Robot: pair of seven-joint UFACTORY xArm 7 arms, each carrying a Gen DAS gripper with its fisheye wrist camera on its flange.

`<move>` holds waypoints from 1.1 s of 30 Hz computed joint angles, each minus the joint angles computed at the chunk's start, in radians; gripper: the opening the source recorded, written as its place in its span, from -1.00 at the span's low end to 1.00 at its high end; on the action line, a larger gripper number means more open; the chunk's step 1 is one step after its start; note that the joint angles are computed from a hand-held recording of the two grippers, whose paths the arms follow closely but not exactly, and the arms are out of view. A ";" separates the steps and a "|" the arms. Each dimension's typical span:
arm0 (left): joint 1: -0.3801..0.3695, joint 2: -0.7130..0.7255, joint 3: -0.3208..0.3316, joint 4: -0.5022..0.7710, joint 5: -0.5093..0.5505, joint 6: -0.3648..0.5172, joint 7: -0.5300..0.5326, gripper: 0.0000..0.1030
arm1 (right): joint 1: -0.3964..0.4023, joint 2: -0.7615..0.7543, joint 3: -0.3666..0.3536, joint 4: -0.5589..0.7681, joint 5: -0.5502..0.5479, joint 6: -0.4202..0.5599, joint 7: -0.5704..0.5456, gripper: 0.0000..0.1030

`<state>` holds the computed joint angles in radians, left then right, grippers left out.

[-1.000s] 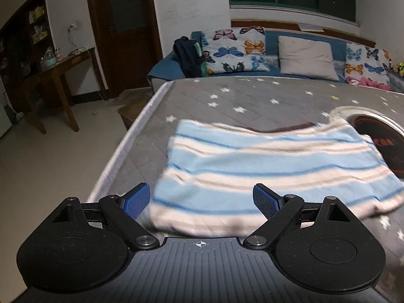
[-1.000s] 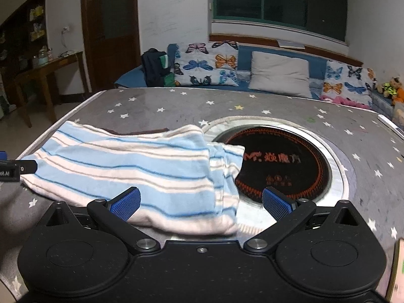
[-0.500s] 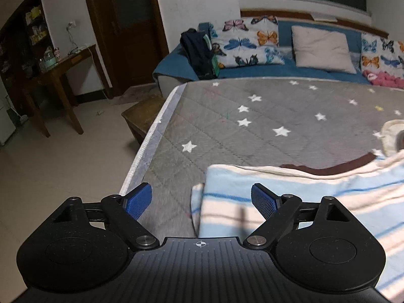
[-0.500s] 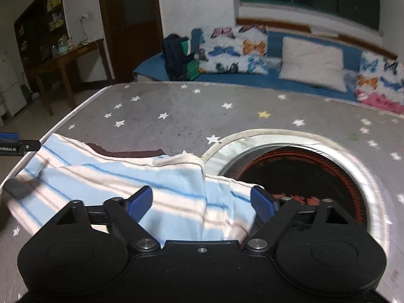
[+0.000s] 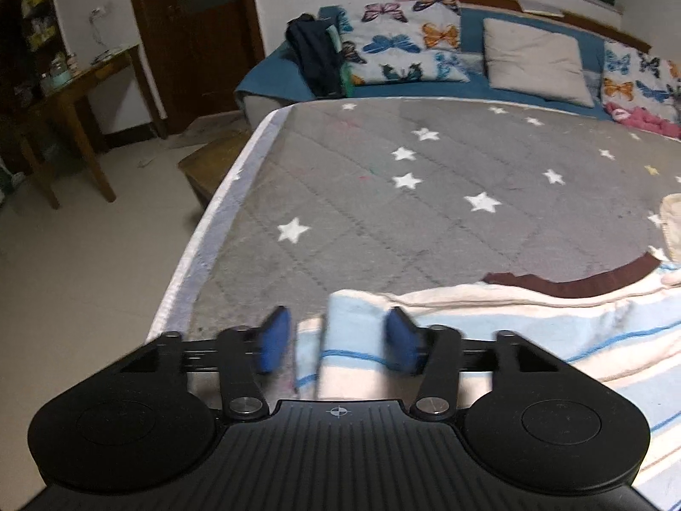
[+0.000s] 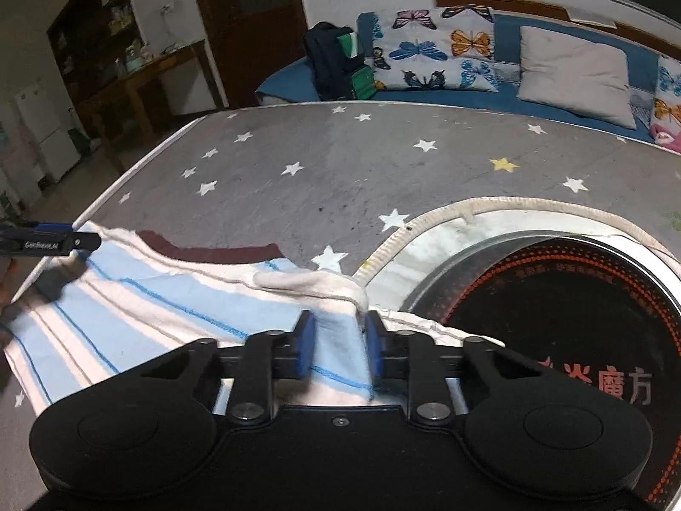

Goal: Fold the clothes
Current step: 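Lift the shirt with both grippers and shake it out flat onto the bed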

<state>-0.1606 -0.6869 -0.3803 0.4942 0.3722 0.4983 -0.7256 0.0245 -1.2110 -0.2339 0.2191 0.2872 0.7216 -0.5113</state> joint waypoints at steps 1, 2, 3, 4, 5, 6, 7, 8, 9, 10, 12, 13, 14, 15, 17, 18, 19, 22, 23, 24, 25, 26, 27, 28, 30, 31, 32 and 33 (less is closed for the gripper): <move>-0.008 -0.003 0.008 -0.002 -0.008 -0.007 0.002 -0.66 | 0.003 -0.004 0.000 0.002 -0.001 0.005 -0.004 -0.77; -0.015 -0.012 0.011 -0.004 -0.014 -0.010 0.002 -0.76 | 0.008 0.001 0.004 0.008 0.002 0.003 -0.003 -0.80; -0.022 -0.024 0.011 -0.006 -0.020 -0.011 0.001 -0.78 | 0.009 -0.006 0.006 0.009 0.002 0.006 -0.002 -0.87; -0.032 -0.042 0.018 -0.012 -0.029 -0.015 0.004 -0.81 | 0.010 -0.014 0.008 0.009 0.003 0.010 -0.001 -0.90; -0.043 -0.064 0.028 -0.020 -0.041 -0.021 0.010 -0.82 | 0.008 -0.029 0.006 0.010 0.003 0.014 -0.001 -0.91; -0.058 -0.095 0.039 -0.031 -0.054 -0.023 0.019 -0.83 | 0.006 -0.045 0.003 0.010 0.004 0.018 -0.001 -0.91; -0.074 -0.132 0.050 -0.042 -0.069 -0.023 0.030 -0.83 | 0.004 -0.072 -0.004 0.013 0.008 0.035 0.001 -0.92; -0.092 -0.174 0.062 -0.055 -0.084 -0.021 0.044 -0.84 | 0.002 -0.099 -0.010 0.018 0.013 0.054 0.004 -0.92; -0.110 -0.219 0.075 -0.069 -0.101 -0.017 0.060 -0.84 | -0.001 -0.126 -0.018 0.025 0.015 0.079 0.006 -0.92; -0.129 -0.267 0.084 -0.083 -0.118 -0.009 0.076 -0.84 | -0.004 -0.158 -0.024 0.034 0.015 0.106 0.005 -0.92; -0.174 -0.385 0.101 -0.115 -0.154 0.023 0.112 -0.84 | -0.008 -0.235 -0.042 0.053 0.010 0.180 -0.008 -0.92; -0.196 -0.448 0.106 -0.129 -0.172 0.047 0.130 -0.84 | -0.012 -0.279 -0.054 0.066 0.007 0.228 -0.014 -0.92; -0.219 -0.513 0.111 -0.144 -0.190 0.075 0.148 -0.84 | -0.015 -0.322 -0.066 0.081 0.004 0.275 -0.021 -0.92; -0.243 -0.581 0.113 -0.157 -0.208 0.106 0.164 -0.84 | -0.017 -0.364 -0.079 0.096 0.001 0.324 -0.030 -0.92; -0.288 -0.712 0.110 -0.176 -0.243 0.180 0.194 -0.84 | -0.020 -0.440 -0.104 0.129 -0.007 0.419 -0.045 -0.92; -0.315 -0.779 0.108 -0.185 -0.261 0.221 0.210 -0.84 | -0.021 -0.474 -0.115 0.146 -0.011 0.466 -0.050 -0.92; -0.342 -0.843 0.103 -0.191 -0.279 0.264 0.226 -0.84 | -0.023 -0.511 -0.129 0.165 -0.015 0.525 -0.052 -0.92; -0.417 -1.018 0.079 -0.193 -0.343 0.416 0.262 -0.84 | -0.018 -0.616 -0.154 0.224 -0.032 0.696 -0.058 -0.92; -0.439 -1.069 0.065 -0.188 -0.367 0.471 0.268 -0.84 | -0.015 -0.644 -0.159 0.242 -0.040 0.751 -0.056 -0.92; -0.457 -1.114 0.050 -0.181 -0.390 0.529 0.275 -0.84 | -0.010 -0.670 -0.164 0.261 -0.048 0.804 -0.053 -0.92; -0.473 -1.154 0.035 -0.171 -0.413 0.589 0.282 -0.84 | -0.005 -0.690 -0.163 0.281 -0.055 0.864 -0.044 -0.92; -0.482 -1.185 0.020 -0.161 -0.433 0.640 0.291 -0.84 | 0.001 -0.707 -0.160 0.302 -0.060 0.924 -0.033 -0.92; -0.487 -1.210 0.007 -0.151 -0.450 0.685 0.302 -0.84 | 0.009 -0.726 -0.158 0.315 -0.066 0.971 -0.028 -0.92; -0.496 -1.233 -0.006 -0.142 -0.472 0.735 0.313 -0.84 | 0.019 -0.745 -0.150 0.330 -0.065 1.031 -0.019 -0.92; -0.515 -1.275 -0.032 -0.121 -0.518 0.837 0.332 -0.84 | 0.035 -0.768 -0.138 0.341 -0.069 1.120 0.000 -0.92; -0.527 -1.288 -0.046 -0.110 -0.548 0.891 0.340 -0.84 | 0.041 -0.778 -0.130 0.339 -0.071 1.154 0.007 -0.92; -0.536 -1.298 -0.056 -0.103 -0.575 0.939 0.350 -0.84 | 0.046 -0.787 -0.120 0.337 -0.071 1.186 0.014 -0.92; -0.535 -1.305 -0.059 -0.103 -0.590 0.966 0.361 -0.84 | 0.051 -0.796 -0.111 0.335 -0.072 1.219 0.021 -0.91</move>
<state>-0.6956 -1.9923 -0.4396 0.3915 -0.2182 1.4647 -0.3643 0.0751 -2.0073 -0.3450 0.5538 0.2157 1.9403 -0.4903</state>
